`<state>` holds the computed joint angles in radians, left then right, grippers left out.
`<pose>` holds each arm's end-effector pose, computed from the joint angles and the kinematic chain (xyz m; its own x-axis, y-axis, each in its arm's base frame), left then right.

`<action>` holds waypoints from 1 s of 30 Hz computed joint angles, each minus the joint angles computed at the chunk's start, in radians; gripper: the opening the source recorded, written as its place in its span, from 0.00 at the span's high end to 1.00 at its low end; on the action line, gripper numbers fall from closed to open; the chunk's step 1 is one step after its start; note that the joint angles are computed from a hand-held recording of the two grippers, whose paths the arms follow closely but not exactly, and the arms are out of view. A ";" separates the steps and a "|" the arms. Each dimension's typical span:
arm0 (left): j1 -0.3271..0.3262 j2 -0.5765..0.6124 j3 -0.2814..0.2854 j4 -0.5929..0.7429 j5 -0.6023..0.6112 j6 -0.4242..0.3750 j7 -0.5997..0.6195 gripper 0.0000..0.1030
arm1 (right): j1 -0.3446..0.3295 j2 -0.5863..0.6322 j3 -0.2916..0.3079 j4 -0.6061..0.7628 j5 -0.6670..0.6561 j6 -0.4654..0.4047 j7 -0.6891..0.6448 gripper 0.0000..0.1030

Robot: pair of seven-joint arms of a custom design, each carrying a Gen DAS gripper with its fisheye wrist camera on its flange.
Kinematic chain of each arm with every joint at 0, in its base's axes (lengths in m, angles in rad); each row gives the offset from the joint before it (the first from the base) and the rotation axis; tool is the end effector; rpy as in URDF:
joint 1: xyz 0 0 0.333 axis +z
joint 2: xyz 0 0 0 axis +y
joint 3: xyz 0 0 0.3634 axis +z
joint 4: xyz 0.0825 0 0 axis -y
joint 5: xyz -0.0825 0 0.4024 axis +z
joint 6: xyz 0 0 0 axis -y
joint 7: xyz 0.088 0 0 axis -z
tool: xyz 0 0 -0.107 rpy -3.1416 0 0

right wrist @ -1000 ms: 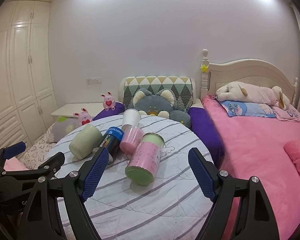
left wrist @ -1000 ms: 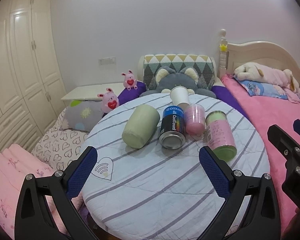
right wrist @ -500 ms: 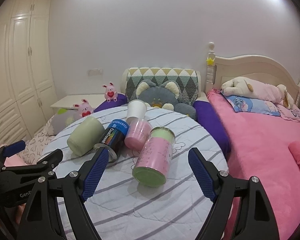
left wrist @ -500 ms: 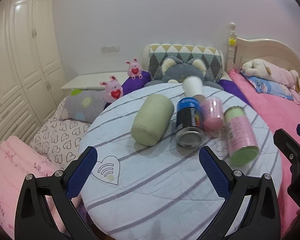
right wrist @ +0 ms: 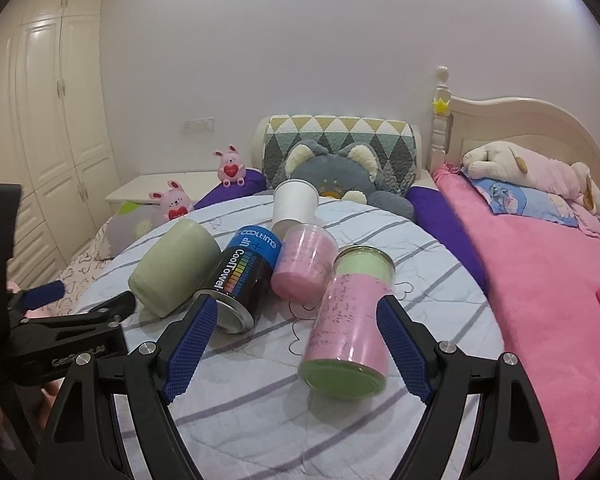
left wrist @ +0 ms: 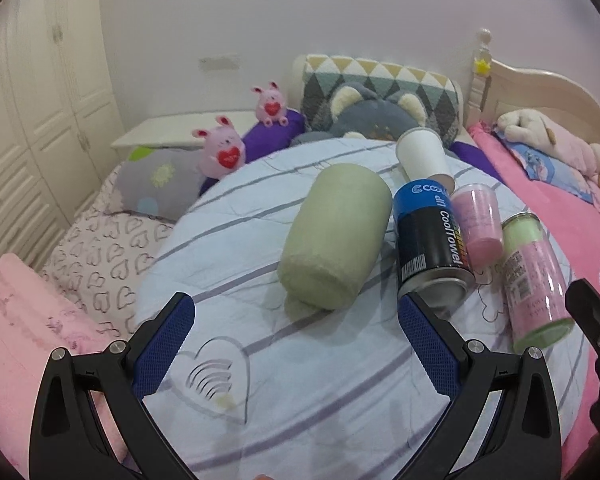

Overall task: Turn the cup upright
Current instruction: 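Close the right gripper around the pale green cup's body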

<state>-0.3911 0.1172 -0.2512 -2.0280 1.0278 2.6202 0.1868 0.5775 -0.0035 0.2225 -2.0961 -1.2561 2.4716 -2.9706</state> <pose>0.4939 -0.3877 0.4734 -0.0417 -0.9991 -0.0037 -0.6965 0.0317 -0.7169 0.4104 0.4262 0.4992 -0.0197 -0.9989 -0.0419 -0.5566 0.0458 -0.8295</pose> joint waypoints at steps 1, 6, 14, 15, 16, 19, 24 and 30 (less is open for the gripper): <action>0.005 0.015 0.001 0.011 -0.017 0.010 0.021 0.00 | -0.002 0.006 -0.003 0.005 0.003 0.007 -0.002 0.19; 0.015 0.091 0.009 0.078 -0.096 0.036 0.118 0.00 | -0.008 0.033 -0.016 0.027 -0.007 0.025 0.006 0.19; 0.004 0.162 0.036 0.154 -0.173 0.038 0.223 0.00 | -0.014 0.068 -0.039 0.062 -0.024 0.048 0.028 0.19; 0.007 0.166 0.036 0.156 -0.184 0.047 0.234 0.00 | -0.014 0.072 -0.041 0.067 -0.023 0.050 0.027 0.19; 0.009 0.172 0.037 0.162 -0.192 0.053 0.243 0.00 | -0.015 0.076 -0.043 0.071 -0.021 0.054 0.024 0.19; 0.002 0.186 0.045 0.178 -0.194 0.056 0.261 0.00 | -0.014 0.091 -0.049 0.087 -0.020 0.061 0.016 0.19; 0.003 0.221 0.044 0.217 -0.230 0.056 0.318 0.00 | -0.011 0.107 -0.059 0.100 -0.016 0.073 0.010 0.19; 0.007 0.235 0.046 0.221 -0.275 0.084 0.346 0.02 | -0.007 0.118 -0.066 0.111 -0.002 0.076 -0.006 0.19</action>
<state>-0.3842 0.3522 -0.2050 -1.8067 0.7530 2.7044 0.5332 0.5704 0.1143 0.1561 -1.9855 -1.2580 2.5475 -2.9770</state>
